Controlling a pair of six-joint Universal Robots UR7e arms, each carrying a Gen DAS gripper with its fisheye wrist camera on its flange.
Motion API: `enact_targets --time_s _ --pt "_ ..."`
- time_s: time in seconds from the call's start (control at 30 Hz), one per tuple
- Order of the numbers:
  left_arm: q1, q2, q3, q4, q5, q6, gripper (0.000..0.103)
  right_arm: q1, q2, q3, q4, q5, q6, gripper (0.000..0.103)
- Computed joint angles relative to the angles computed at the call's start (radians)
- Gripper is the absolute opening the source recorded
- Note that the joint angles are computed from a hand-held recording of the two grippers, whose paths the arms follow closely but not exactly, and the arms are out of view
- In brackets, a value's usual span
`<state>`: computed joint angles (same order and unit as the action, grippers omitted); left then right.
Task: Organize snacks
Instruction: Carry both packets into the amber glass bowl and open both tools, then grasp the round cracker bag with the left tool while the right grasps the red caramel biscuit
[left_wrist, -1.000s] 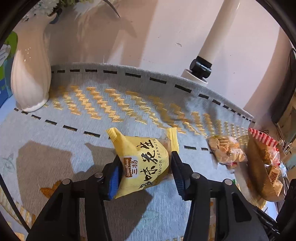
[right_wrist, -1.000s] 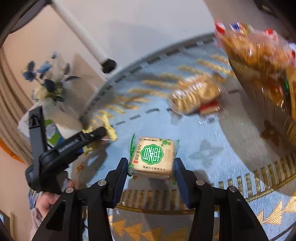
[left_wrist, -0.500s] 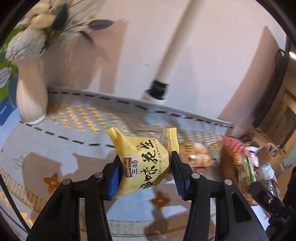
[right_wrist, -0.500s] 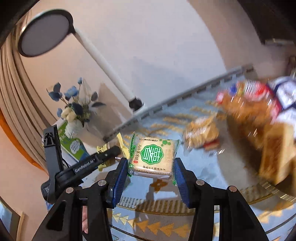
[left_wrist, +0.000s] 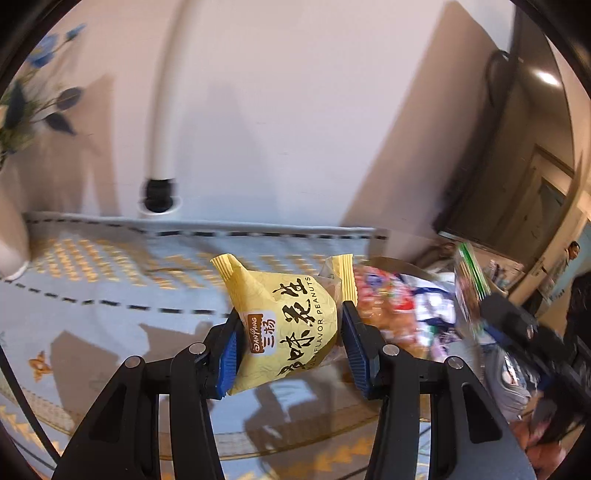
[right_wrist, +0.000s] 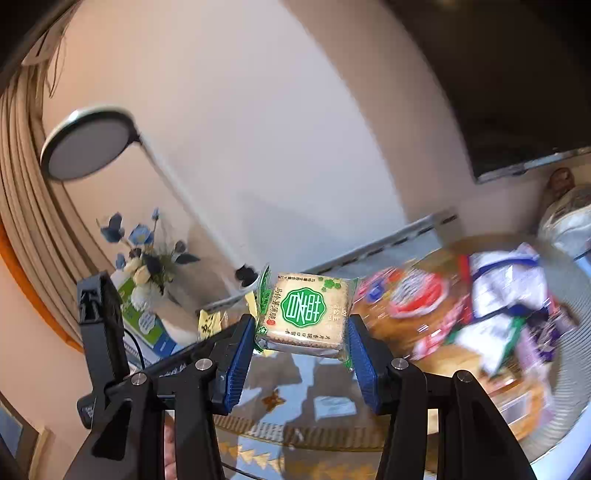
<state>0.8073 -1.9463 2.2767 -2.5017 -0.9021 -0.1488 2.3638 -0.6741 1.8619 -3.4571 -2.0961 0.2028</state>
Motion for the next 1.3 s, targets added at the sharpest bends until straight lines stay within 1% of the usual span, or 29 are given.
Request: enact_targets --time_s 0.07,0.17,0.3,0.4,0.47,0.5,0.53,0.57,0.6,0.67,0.87,1.0,1.1,1.3 --pt "-0.035 0.015 0.004 0.004 -0.002 -0.01 0.046 -0.01 -0.034 0.02 -0.003 -0.012 -0.009 0.049" --pt "-0.073 0.046 0.008 0.005 -0.032 -0.012 0.046 -0.037 -0.102 0.062 0.0 -0.026 -0.017 0.049" --pt "-0.083 0.095 0.002 -0.013 -0.111 -0.01 0.046 -0.066 -0.164 0.099 0.032 -0.056 -0.007 0.049" --pt "-0.09 0.154 -0.008 -0.027 -0.149 -0.003 0.047 -0.086 -0.196 0.122 0.064 -0.082 0.005 0.049" --pt "-0.083 0.195 -0.027 -0.003 -0.189 -0.003 0.053 -0.099 -0.213 0.132 0.103 -0.095 0.025 0.05" --pt "-0.089 0.21 -0.036 0.022 -0.186 -0.014 0.067 -0.106 -0.217 0.134 0.125 -0.102 0.038 0.053" --pt "-0.095 0.225 -0.048 0.054 -0.175 -0.025 0.085 -0.112 -0.223 0.139 0.138 -0.105 0.049 0.067" --pt "-0.107 0.235 -0.054 0.082 -0.139 -0.043 0.09 -0.118 -0.227 0.146 0.143 -0.104 0.058 0.083" --pt "-0.115 0.229 -0.045 0.077 -0.118 -0.043 0.093 -0.121 -0.23 0.152 0.139 -0.106 0.059 0.085" --pt "-0.122 0.215 -0.038 0.066 -0.085 -0.037 0.094 -0.118 -0.233 0.157 0.137 -0.118 0.063 0.084" --pt "-0.063 0.171 -0.057 0.107 -0.082 -0.046 0.095 -0.111 -0.228 0.162 0.126 -0.109 0.097 0.085" --pt "-0.017 0.145 -0.072 0.126 -0.09 -0.043 0.095 -0.09 -0.196 0.145 0.137 -0.11 0.111 0.085" --pt "0.006 0.127 -0.078 0.131 -0.08 -0.027 0.095 -0.075 -0.173 0.128 0.159 -0.112 0.122 0.085" --pt "0.043 0.086 -0.098 0.168 -0.057 0.015 0.095 -0.044 -0.116 0.076 0.163 -0.096 0.125 0.085"
